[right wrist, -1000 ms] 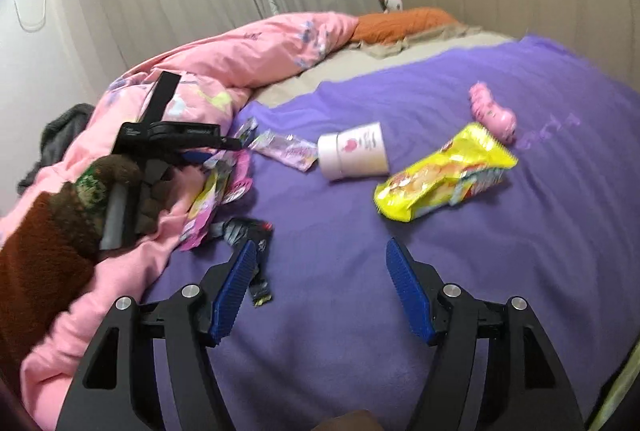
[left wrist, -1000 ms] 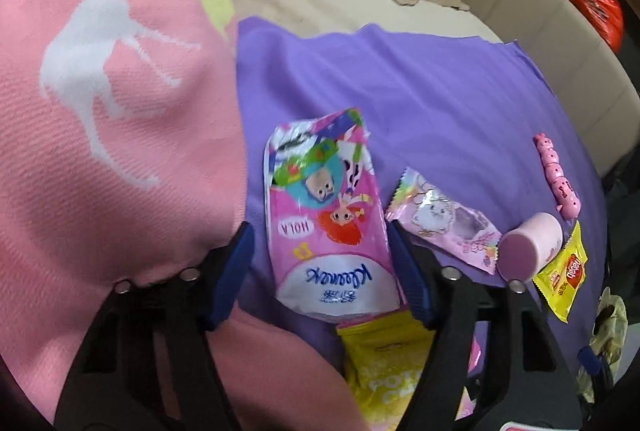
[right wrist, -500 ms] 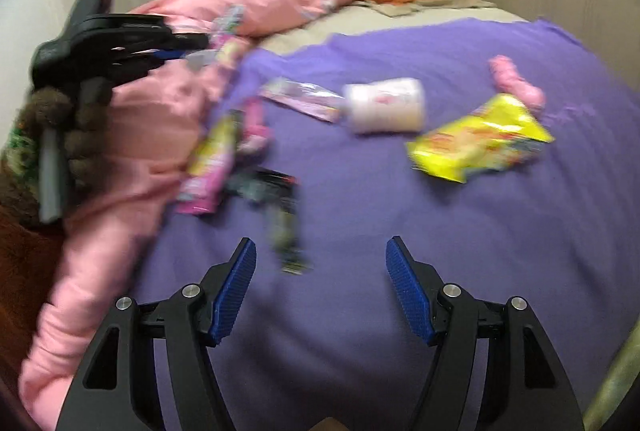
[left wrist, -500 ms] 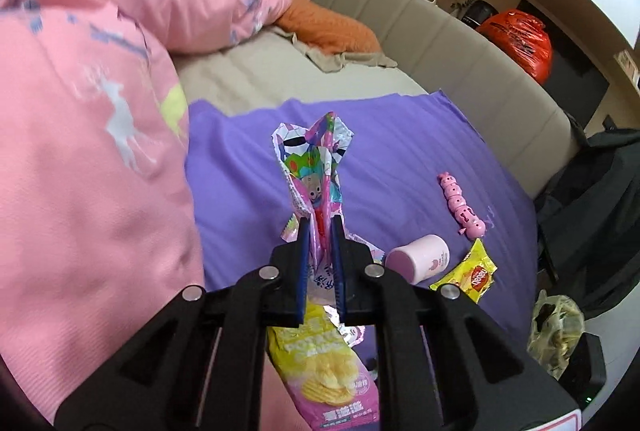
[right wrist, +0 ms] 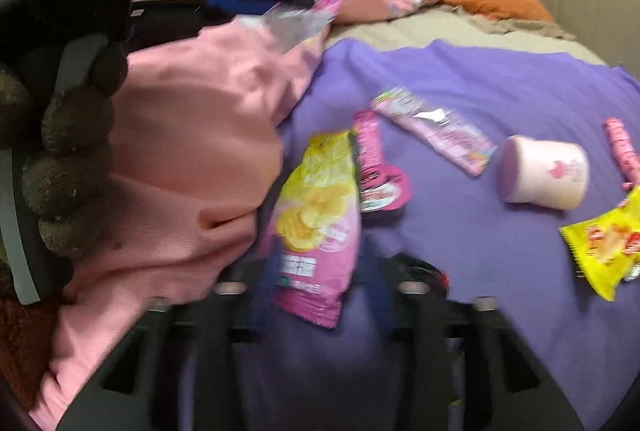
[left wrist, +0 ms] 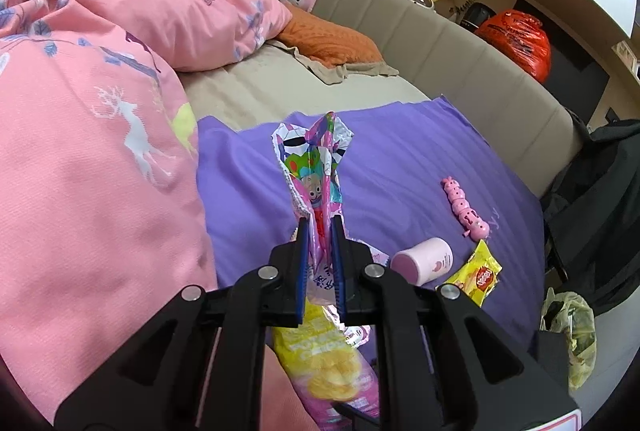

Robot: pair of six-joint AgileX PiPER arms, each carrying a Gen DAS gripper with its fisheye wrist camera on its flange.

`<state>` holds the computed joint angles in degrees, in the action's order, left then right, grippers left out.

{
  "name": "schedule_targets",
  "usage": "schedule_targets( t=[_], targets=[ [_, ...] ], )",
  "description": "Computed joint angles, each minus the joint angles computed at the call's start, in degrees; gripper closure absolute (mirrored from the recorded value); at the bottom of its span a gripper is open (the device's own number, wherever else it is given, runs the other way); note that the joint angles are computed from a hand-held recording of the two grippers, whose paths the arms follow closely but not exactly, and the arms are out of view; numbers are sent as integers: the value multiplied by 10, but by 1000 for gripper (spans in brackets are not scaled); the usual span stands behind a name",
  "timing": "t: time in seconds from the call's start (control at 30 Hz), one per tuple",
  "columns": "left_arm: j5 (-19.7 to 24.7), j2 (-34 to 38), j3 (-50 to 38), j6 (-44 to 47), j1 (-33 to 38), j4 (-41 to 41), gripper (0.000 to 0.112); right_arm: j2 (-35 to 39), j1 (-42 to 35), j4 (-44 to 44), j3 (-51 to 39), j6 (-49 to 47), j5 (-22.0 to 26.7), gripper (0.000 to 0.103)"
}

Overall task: Collect trash
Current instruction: 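Grasp the yellow-and-pink potato chip bag with the right gripper and lift it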

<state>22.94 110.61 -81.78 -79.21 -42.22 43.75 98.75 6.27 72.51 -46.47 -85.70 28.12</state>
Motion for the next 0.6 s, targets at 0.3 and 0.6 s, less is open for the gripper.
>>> schedule_targets(
  t=[0.3,0.6],
  targets=[
    [28,18,-30,31,-21,-8,102,-102,-93,24,78,-67,55,88],
    [47,37,-53,61,-65,-25,102,-198,-338,-20,116,-82,176,91]
  ],
)
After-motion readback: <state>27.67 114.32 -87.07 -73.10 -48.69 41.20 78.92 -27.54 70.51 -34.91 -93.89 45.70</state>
